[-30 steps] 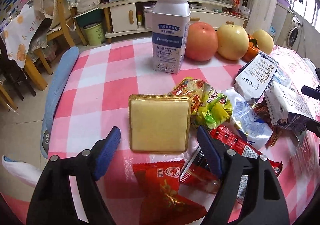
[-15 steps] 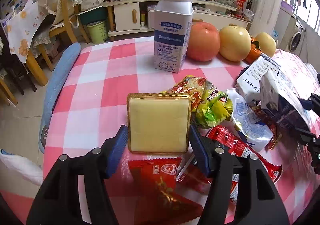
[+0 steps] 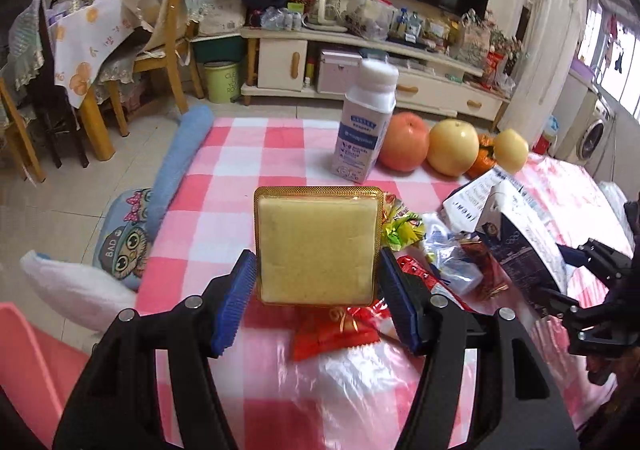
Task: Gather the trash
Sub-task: 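Carry the cheese slice and milk carton to the pink bucket and release both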
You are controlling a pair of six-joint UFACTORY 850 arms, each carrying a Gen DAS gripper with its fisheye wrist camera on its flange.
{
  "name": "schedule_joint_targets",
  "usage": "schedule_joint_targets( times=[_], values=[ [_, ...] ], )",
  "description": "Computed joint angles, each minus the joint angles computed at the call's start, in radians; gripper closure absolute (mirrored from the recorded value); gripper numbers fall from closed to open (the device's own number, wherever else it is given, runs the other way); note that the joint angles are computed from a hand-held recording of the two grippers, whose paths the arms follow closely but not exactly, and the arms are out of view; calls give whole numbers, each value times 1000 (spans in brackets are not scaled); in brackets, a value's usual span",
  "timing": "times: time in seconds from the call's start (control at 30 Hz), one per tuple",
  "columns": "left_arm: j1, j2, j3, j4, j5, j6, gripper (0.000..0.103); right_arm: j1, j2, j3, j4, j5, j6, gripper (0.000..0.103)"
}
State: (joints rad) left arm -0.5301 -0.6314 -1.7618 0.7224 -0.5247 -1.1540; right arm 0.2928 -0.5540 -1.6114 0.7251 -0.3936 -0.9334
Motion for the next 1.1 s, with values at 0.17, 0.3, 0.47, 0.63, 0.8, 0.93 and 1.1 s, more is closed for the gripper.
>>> schedule_joint_targets(
  times=[0.17,0.3,0.47,0.63,0.8,0.93,1.1],
  values=[
    [-18,135,146,132,0,-221,40,4,46,41,97,18,-45,36],
    [-34,216,242,224,-30,-352,40,17,82,76,145,37,-74,36],
    [-58,291,331,350,-99,-508,40,39,109,100,237,17,-149,36],
    [-57,350,401,433,-140,-629,40,83,124,107,258,-3,-174,36],
    [-32,402,466,441,-204,-705,40,153,119,82,253,-35,-149,36],
    [-1,459,534,425,-247,-767,40,220,96,30,217,-64,-107,36],
    [42,517,609,393,-262,-832,40,307,34,-78,150,-96,-18,36]
  ],
)
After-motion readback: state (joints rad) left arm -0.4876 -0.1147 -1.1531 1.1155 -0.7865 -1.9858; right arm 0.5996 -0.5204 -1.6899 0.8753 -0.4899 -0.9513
